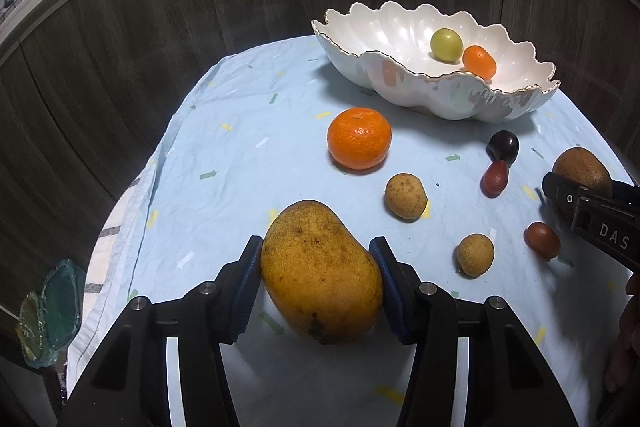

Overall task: Organize fruits
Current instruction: 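Close the left tool on the mango while the right tool grasps the kiwi, then carry the mango and kiwi with both tools over the white bowl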

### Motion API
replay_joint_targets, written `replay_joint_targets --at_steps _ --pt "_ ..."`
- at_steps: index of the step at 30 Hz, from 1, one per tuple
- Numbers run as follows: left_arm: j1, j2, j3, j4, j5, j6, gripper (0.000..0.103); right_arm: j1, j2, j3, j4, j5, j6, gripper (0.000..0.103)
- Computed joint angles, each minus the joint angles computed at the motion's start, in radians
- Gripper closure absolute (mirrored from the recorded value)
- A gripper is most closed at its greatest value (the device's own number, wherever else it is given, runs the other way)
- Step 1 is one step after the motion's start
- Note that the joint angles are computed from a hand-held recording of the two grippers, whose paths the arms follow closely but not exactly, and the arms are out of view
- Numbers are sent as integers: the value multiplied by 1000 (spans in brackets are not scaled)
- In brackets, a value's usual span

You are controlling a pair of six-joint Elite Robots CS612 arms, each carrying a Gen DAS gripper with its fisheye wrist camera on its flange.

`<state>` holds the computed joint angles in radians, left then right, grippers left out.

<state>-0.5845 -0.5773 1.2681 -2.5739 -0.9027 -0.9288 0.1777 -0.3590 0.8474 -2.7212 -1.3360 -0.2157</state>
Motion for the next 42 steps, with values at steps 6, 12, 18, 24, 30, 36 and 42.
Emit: replay_joint_targets --at_steps 6,12,18,24,30,36,42 --pt "-1 -8 10 -10 11 -2 51 0 -7 17 -23 0 -16 46" --pt "-5 -14 18 -27 32 8 51 -2 -17 30 -41 6 -15 46" --pt "-7 -23 22 -32 42 15 51 -2 -27 40 -55 20 -11 46" --pt "-11 -34 26 -53 65 28 51 -5 -37 45 -64 34 -2 46" --pt "-12 -35 18 -64 76 49 51 -5 -43 45 -80 40 7 46" --pt "-11 -35 7 -78 83 65 51 -6 -49 44 -104 47 12 46" --pt "-8 -30 -15 -101 85 98 51 -8 -51 31 -117 63 19 46"
